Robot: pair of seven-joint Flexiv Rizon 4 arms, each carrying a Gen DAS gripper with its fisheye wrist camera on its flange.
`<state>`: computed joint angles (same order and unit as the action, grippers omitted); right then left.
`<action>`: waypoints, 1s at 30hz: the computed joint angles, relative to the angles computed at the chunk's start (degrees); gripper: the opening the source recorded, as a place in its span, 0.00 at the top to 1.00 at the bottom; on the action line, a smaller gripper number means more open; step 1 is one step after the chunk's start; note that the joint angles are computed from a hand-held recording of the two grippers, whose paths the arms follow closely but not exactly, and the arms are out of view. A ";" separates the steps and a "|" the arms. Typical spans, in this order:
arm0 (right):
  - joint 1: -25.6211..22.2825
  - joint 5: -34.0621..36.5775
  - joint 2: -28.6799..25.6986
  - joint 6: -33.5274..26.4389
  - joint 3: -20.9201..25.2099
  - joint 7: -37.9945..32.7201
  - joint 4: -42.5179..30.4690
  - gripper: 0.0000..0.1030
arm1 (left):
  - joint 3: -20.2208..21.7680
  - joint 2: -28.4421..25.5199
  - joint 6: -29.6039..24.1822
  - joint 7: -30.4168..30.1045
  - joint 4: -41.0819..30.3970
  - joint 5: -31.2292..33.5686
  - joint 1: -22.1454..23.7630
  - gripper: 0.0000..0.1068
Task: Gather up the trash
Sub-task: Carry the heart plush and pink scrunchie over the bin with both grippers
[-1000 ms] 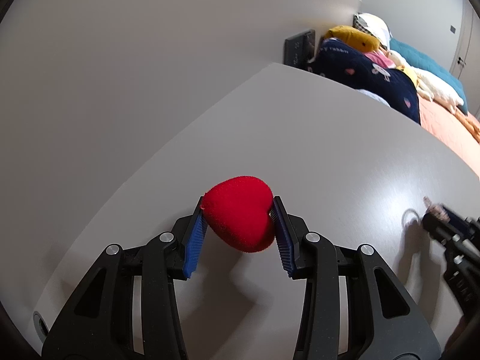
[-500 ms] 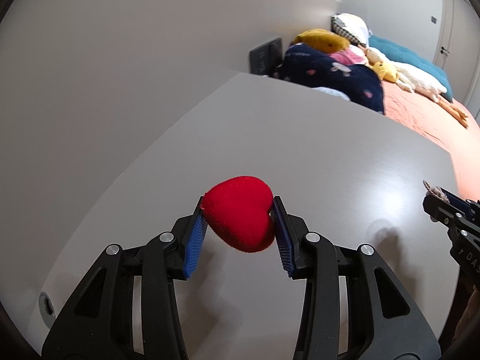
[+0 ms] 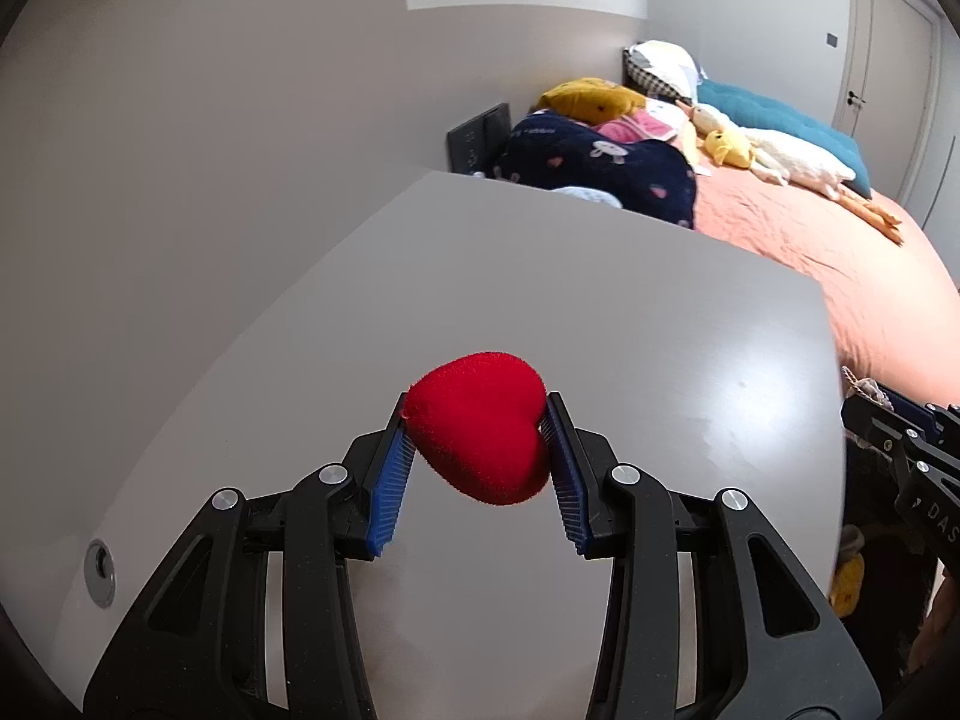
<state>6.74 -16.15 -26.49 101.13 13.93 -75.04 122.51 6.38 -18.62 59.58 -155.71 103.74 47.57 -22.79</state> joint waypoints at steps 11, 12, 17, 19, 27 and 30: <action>-7.90 -1.38 5.27 3.90 3.70 0.45 7.79 0.78 | -2.72 2.16 -3.18 -2.89 0.49 2.29 -3.20 0.61; -8.59 -1.81 5.59 4.24 3.98 0.74 8.36 0.78 | -2.93 2.24 -3.37 -3.10 0.52 2.42 -3.36 0.61; -11.52 -4.50 7.09 6.34 4.68 2.60 11.35 0.78 | -3.93 2.70 -4.41 -4.52 0.85 3.14 -4.37 0.61; -12.77 -6.07 7.62 7.27 4.84 3.62 12.56 0.77 | -4.28 2.62 -4.40 -4.92 0.92 3.12 -4.47 0.61; -13.04 -10.64 10.29 11.99 0.97 6.96 17.99 0.77 | -5.65 3.25 -5.35 -7.33 1.55 4.54 -6.38 0.61; -13.12 -11.94 10.99 14.14 -0.87 7.79 20.16 0.77 | -6.13 3.08 -5.89 -8.25 1.45 5.15 -7.18 0.61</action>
<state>-6.38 -28.09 -15.50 115.27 13.05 -67.25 142.67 0.24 -15.53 53.69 -163.96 105.19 52.72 -29.97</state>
